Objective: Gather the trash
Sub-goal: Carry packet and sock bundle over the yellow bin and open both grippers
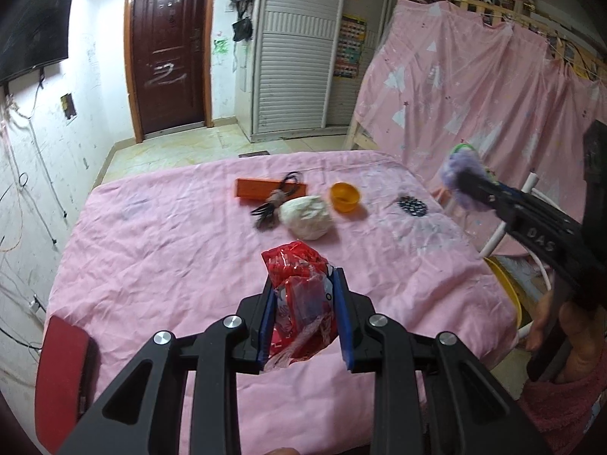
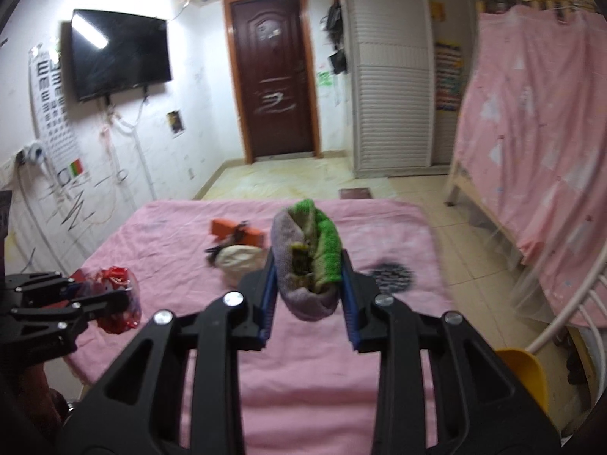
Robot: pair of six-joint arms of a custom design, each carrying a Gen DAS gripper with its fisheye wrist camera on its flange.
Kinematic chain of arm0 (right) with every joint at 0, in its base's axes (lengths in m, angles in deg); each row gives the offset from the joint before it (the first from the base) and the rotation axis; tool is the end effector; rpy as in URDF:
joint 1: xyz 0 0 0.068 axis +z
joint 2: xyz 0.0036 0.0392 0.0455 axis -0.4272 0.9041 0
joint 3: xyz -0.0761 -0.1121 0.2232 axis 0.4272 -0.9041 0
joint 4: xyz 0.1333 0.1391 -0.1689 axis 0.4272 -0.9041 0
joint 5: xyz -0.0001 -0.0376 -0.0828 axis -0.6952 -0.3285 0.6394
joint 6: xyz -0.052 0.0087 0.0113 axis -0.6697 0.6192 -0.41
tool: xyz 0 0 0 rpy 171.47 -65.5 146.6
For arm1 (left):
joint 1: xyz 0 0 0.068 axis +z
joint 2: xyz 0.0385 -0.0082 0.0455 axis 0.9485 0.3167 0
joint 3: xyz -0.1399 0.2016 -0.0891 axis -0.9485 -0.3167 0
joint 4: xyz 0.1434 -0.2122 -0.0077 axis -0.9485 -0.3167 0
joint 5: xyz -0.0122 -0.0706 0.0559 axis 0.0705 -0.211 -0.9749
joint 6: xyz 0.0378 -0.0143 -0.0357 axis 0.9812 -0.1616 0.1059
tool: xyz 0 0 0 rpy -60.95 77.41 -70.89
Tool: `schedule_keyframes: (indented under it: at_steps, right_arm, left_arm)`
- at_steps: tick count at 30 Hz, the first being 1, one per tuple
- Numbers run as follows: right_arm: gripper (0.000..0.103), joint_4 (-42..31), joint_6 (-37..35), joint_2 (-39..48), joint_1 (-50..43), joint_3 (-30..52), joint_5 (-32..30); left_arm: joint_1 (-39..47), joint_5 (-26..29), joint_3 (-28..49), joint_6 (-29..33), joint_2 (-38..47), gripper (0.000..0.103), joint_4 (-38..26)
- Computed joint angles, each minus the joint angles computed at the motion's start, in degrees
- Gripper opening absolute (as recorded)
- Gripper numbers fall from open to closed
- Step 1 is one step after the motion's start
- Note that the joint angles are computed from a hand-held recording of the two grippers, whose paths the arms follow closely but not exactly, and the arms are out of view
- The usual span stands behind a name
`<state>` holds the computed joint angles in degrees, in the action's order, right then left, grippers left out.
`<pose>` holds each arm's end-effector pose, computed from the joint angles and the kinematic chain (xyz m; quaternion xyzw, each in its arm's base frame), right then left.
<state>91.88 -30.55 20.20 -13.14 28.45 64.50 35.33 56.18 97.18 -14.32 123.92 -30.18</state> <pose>0.2794 0.0558 0.1679 0.0214 0.8631 0.0514 0.5020 0.3029 -0.2176 0.1647 0.1589 0.9061 -0.1261 0.3713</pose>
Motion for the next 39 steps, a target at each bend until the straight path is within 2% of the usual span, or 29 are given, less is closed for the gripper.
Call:
schedule_keyframes:
  at_steps: [9, 12, 21, 23, 28, 33, 38, 39]
  right_arm:
    - [0.029, -1.9, -2.1, -11.7, -15.7, -9.5, -4.6]
    - [0.029, -3.8, -3.6, -14.8, -23.5, -11.3, -8.2]
    - [0.029, -3.3, -6.7, -10.3, -40.3, -11.4, -18.2]
    - [0.033, -3.7, -7.1, -10.3, -42.0, -11.4, -19.6]
    - [0.054, -4.0, -7.2, -11.4, -45.0, -11.9, -21.7]
    - [0.056, -3.6, -6.7, -12.3, -48.7, -12.3, -23.9]
    - [0.058, -2.7, -5.9, -13.6, -52.5, -13.1, -26.2]
    - [0.059, -2.4, -5.7, -13.8, -53.1, -13.3, -26.6]
  left_arm:
    - [-6.0, 1.1, 11.9, -0.5, 7.4, 0.021, -5.6]
    - [-8.3, 1.9, 17.7, -0.7, 10.9, 0.021, -8.1]
    - [-15.9, 3.6, 38.8, -0.8, 23.4, 0.021, -17.6]
    - [-17.2, 3.6, 42.8, -0.6, 25.8, 0.021, -19.4]
    - [-20.1, 4.4, 53.3, 0.2, 32.1, 0.021, -24.5]
    - [-21.7, 6.2, 62.3, 0.2, 37.1, 0.022, -27.9]
    - [-23.0, 9.5, 78.5, 0.2, 46.1, 0.032, -34.7]
    - [-23.1, 10.3, 82.3, 0.1, 48.0, 0.039, -36.3]
